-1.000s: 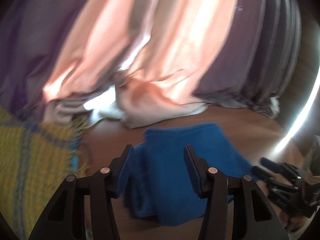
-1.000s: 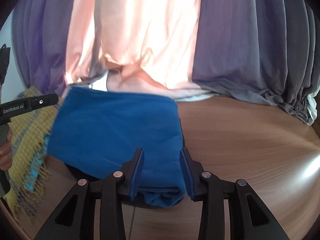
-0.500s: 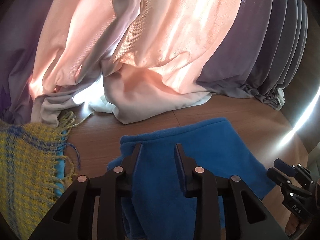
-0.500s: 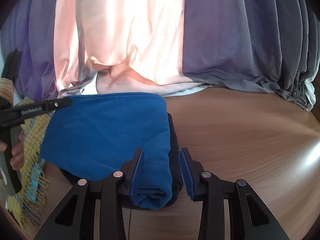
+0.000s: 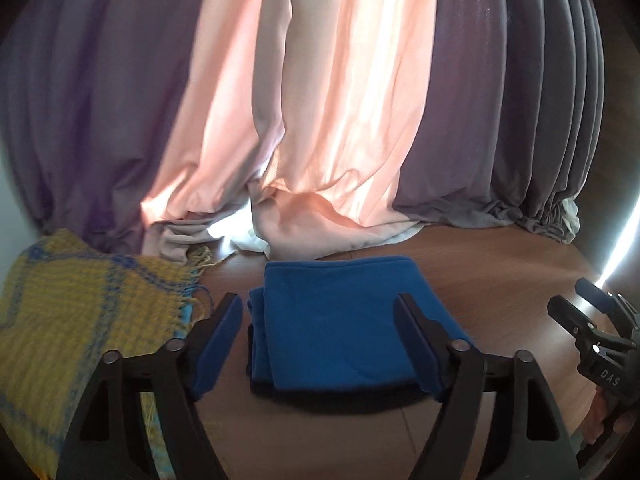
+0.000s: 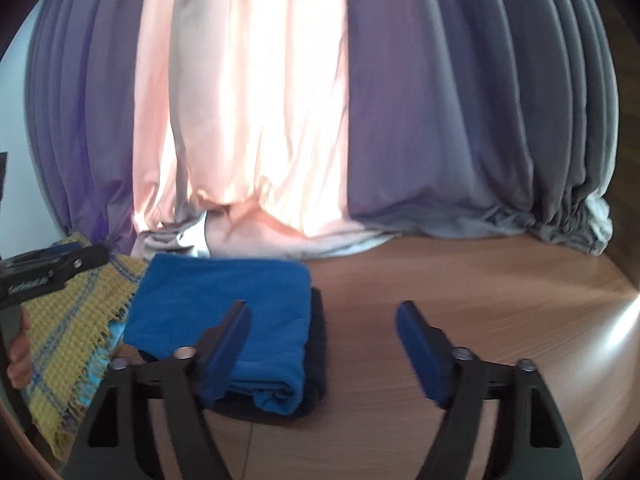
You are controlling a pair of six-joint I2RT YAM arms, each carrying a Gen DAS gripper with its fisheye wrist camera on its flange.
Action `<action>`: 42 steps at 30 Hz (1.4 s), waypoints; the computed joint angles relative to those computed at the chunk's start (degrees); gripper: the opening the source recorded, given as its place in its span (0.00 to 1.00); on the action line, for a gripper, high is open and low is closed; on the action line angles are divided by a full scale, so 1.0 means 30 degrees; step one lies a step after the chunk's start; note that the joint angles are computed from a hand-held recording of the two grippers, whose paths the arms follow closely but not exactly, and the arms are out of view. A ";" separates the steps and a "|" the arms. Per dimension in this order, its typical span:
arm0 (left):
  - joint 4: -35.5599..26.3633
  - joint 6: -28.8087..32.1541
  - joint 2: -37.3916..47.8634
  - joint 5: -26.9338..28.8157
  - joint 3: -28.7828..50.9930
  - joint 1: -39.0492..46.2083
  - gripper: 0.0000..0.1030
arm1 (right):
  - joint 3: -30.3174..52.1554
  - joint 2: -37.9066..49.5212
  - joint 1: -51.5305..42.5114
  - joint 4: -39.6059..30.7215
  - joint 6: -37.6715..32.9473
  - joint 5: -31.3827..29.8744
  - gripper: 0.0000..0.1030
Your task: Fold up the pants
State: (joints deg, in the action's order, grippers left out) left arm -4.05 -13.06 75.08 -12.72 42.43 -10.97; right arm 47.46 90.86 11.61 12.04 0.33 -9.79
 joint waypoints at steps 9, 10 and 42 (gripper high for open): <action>-0.5179 -0.5400 -0.4499 -0.9007 -0.0780 -0.9165 0.94 | -0.2626 -0.5763 -0.3145 -0.2471 -0.2828 -0.3399 0.90; -0.5757 -0.6016 -0.4497 -0.9793 -0.0636 -1.0001 0.94 | -0.2918 -0.6513 -0.3690 -0.2944 -0.3289 -0.4167 0.90; -2.0958 -2.6955 0.4098 -1.4913 0.6274 -2.4228 0.96 | -0.3032 -1.0586 -1.9619 -1.9154 -1.9199 -1.6477 0.90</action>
